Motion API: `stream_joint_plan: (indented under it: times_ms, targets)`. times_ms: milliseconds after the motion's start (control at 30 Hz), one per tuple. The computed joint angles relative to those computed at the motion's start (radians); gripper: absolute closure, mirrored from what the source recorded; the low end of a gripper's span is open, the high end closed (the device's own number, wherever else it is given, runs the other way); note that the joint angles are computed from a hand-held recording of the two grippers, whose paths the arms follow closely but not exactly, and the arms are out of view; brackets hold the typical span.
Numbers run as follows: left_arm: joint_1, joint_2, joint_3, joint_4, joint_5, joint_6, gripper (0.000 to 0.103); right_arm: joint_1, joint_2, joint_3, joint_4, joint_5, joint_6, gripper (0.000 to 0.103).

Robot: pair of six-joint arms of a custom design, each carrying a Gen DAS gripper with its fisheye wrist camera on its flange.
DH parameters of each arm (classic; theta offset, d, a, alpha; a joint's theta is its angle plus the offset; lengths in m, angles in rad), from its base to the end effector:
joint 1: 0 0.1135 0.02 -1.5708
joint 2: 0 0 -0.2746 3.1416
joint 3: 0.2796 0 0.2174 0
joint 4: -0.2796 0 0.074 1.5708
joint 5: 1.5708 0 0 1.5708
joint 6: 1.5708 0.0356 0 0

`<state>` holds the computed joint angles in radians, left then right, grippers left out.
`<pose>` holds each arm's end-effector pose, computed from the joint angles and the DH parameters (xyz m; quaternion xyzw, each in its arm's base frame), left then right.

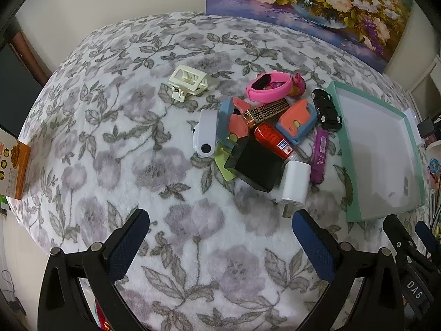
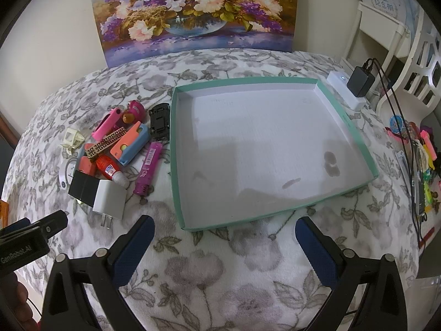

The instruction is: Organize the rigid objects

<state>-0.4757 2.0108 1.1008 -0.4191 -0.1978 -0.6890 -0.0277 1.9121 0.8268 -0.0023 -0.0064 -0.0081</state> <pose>0.3042 -0.1489 0.1281 -0.1170 0.9810 0.0159 0.1541 0.3133 -0.0085 0.1184 0.0088 0.9709 -0.0012 0.2393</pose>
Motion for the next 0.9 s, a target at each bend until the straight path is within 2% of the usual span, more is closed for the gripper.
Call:
stream_joint_plan:
  times_ms: [900]
  targets:
    - [0.010,0.005,-0.006,0.000,0.002,-0.001,0.000,0.006,-0.001,-0.005,0.005,0.006,0.001,0.000]
